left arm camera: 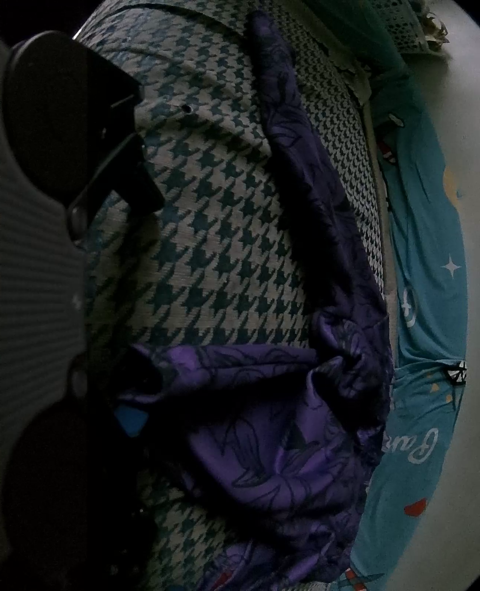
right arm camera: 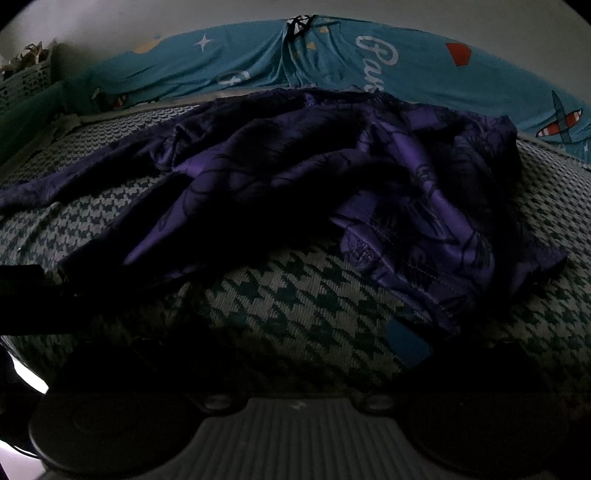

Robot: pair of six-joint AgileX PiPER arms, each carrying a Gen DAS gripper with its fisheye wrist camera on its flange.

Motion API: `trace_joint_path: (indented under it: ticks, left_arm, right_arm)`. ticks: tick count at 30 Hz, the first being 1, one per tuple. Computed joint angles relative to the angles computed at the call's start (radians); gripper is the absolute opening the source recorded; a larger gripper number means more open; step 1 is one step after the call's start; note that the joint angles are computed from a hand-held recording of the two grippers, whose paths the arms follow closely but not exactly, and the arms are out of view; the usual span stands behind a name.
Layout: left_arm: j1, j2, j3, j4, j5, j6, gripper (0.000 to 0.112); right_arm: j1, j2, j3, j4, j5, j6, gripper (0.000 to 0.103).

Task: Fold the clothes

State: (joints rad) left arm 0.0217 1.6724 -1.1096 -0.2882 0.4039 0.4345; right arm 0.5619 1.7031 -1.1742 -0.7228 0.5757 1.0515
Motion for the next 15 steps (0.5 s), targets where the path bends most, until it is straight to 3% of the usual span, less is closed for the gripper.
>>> trace_joint_path:
  ticks: [15]
  left_arm:
    - [0.01,0.001,-0.01,-0.033,0.016,0.023,0.103]
  right_arm:
    - [0.014,0.005,-0.028,0.029,0.052,-0.01,0.103]
